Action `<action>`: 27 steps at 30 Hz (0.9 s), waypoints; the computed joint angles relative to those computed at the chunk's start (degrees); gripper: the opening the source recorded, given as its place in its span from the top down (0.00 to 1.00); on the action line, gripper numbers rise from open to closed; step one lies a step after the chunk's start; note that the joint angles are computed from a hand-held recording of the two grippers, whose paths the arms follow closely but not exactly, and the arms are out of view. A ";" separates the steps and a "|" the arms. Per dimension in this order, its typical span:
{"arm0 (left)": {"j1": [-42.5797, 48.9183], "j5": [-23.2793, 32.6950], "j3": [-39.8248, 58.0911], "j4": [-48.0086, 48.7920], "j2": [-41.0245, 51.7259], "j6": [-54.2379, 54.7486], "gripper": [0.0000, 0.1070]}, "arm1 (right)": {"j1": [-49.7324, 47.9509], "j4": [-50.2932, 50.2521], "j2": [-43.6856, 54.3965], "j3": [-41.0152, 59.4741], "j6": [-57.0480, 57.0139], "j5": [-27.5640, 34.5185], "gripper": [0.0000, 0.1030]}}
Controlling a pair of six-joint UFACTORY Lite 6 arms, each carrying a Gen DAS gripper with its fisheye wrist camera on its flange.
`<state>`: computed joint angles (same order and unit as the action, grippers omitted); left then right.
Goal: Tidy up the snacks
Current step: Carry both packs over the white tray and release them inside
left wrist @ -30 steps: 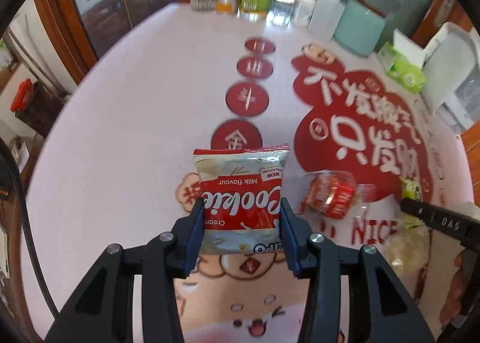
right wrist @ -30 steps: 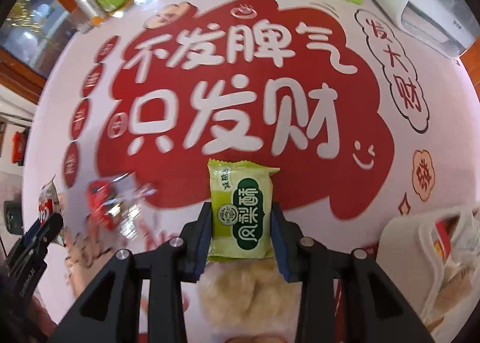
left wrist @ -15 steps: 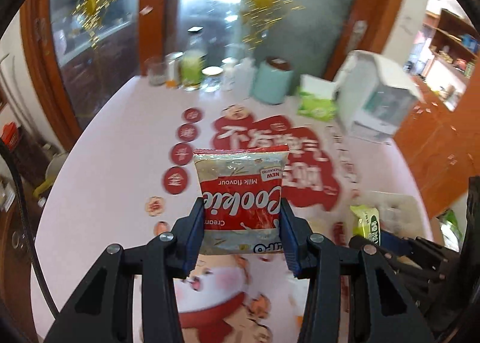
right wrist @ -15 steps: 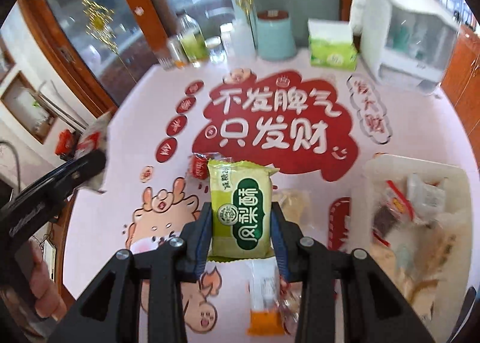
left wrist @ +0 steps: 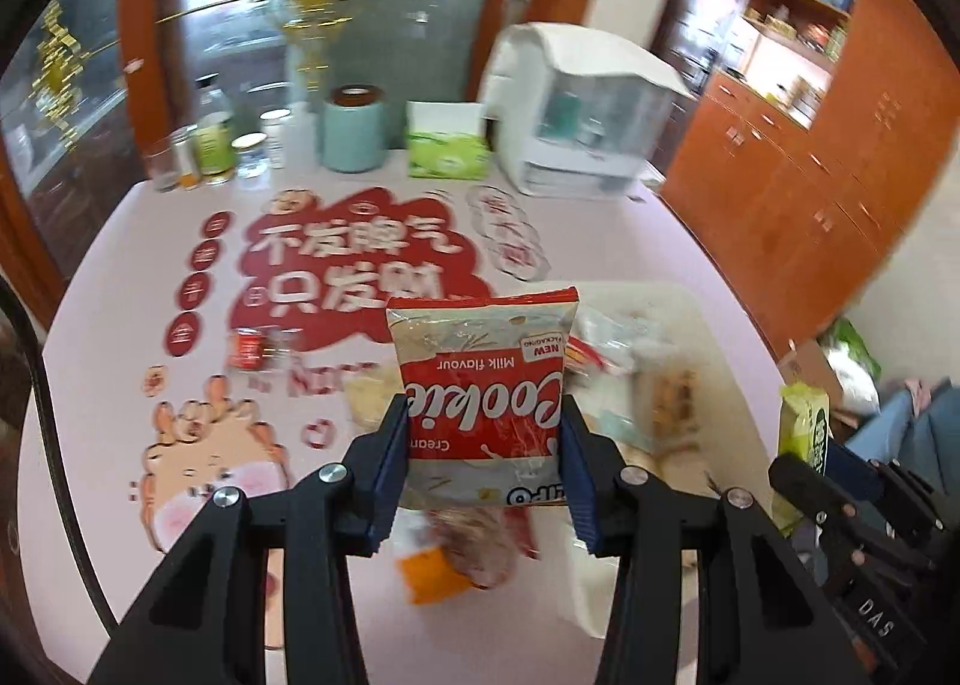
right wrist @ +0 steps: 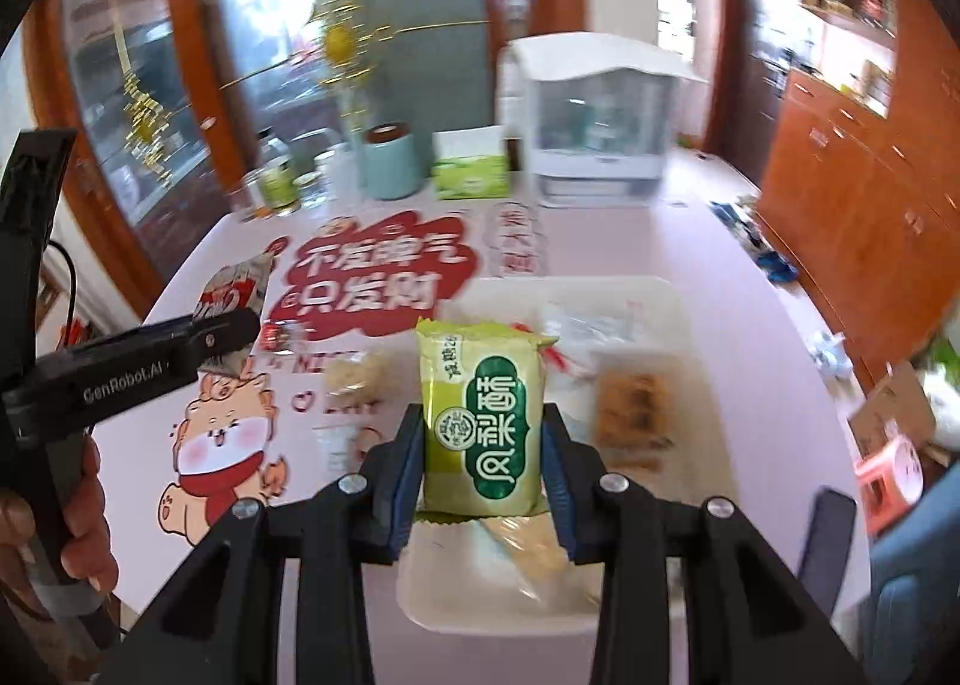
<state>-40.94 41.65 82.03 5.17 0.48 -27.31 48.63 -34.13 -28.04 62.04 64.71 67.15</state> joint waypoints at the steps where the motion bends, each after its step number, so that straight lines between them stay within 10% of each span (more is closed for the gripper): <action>1: -2.41 0.53 1.52 1.54 1.12 -1.99 0.58 | -0.30 0.08 -2.59 -1.26 0.14 1.04 0.64; 11: -16.32 5.55 15.68 11.09 11.51 -13.35 0.58 | -6.57 0.94 -19.71 -8.07 -5.64 7.76 0.64; 27: -19.90 10.52 31.35 17.12 26.16 -16.06 0.58 | -34.59 17.68 -17.01 -11.47 -34.81 -8.07 0.64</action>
